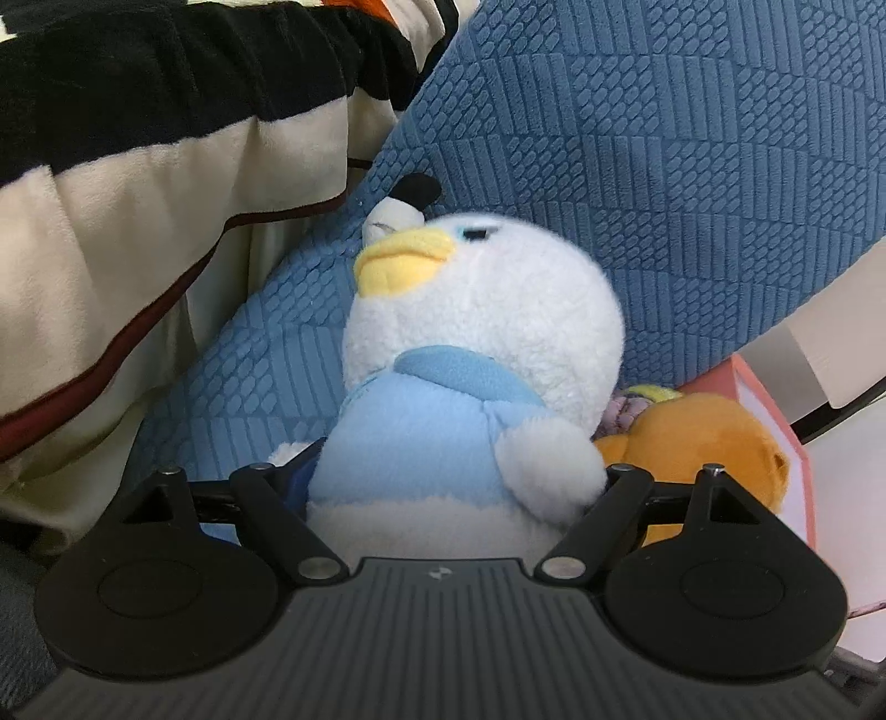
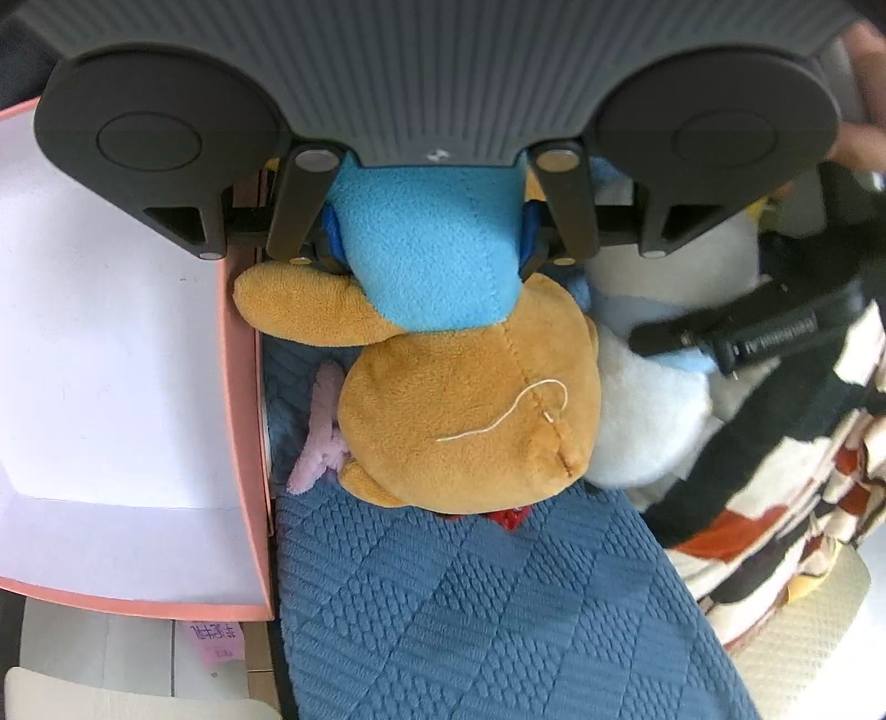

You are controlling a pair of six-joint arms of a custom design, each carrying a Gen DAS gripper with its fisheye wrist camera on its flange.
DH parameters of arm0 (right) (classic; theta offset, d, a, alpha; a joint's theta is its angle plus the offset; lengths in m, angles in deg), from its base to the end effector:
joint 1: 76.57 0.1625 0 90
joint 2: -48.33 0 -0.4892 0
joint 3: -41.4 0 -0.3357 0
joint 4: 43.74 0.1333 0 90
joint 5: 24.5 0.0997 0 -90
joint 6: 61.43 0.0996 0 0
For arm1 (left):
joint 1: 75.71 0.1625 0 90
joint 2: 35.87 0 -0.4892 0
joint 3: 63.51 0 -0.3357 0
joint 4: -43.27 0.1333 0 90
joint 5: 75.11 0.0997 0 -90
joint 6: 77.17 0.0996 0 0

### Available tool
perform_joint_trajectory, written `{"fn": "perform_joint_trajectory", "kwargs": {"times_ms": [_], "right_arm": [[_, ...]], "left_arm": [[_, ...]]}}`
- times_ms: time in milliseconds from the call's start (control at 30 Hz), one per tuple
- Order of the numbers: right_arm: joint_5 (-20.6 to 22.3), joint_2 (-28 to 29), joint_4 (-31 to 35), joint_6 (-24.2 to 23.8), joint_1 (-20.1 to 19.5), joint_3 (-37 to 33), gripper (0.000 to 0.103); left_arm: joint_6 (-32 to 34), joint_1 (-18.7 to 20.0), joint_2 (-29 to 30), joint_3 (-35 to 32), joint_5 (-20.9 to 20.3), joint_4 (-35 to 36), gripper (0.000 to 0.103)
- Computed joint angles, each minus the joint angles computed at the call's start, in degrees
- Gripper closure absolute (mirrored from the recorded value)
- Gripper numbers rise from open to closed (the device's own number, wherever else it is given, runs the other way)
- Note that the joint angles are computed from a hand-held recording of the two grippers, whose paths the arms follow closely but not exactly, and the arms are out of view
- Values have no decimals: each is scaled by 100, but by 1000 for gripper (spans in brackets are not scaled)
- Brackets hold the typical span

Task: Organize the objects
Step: 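Lift the duck plush with the left gripper while the right lifts the bear, then lower both plushes into the pink box and open both grippers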

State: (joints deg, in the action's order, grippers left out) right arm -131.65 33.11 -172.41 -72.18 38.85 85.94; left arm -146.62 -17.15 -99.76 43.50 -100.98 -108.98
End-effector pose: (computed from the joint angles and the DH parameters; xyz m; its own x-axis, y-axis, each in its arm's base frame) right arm 0.4710 -0.7489 0.0488 -0.7891 -0.5267 0.3162 -0.5809 0.8071 -0.1053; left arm -0.1065 -0.6015 0.3639 -0.6461 -0.7632 0.0085 -0.3196 0.2605 -0.9110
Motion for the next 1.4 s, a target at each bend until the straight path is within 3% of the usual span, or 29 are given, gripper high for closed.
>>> {"fn": "perform_joint_trajectory", "kwargs": {"times_ms": [300, 667, 1033, 1233, 1400], "right_arm": [[199, -116, 259, 57, 58, -371, 44], [240, -94, 527, -18, -10, -1016, 44], [258, -30, 889, 6, -110, -1914, 44], [175, -196, 757, -58, -221, -1890, 43], [91, -436, 521, -111, -370, -1602, 43]], "left_arm": [[-43, -155, 71, -198, 37, 221, 22], [268, -331, 205, -493, 30, -269, 24], [1492, -576, 750, -1697, 244, -586, 24], [2176, -563, 1095, -2733, 83, -443, 24], [2464, -518, 1405, -3627, -73, 81, 24]]}}
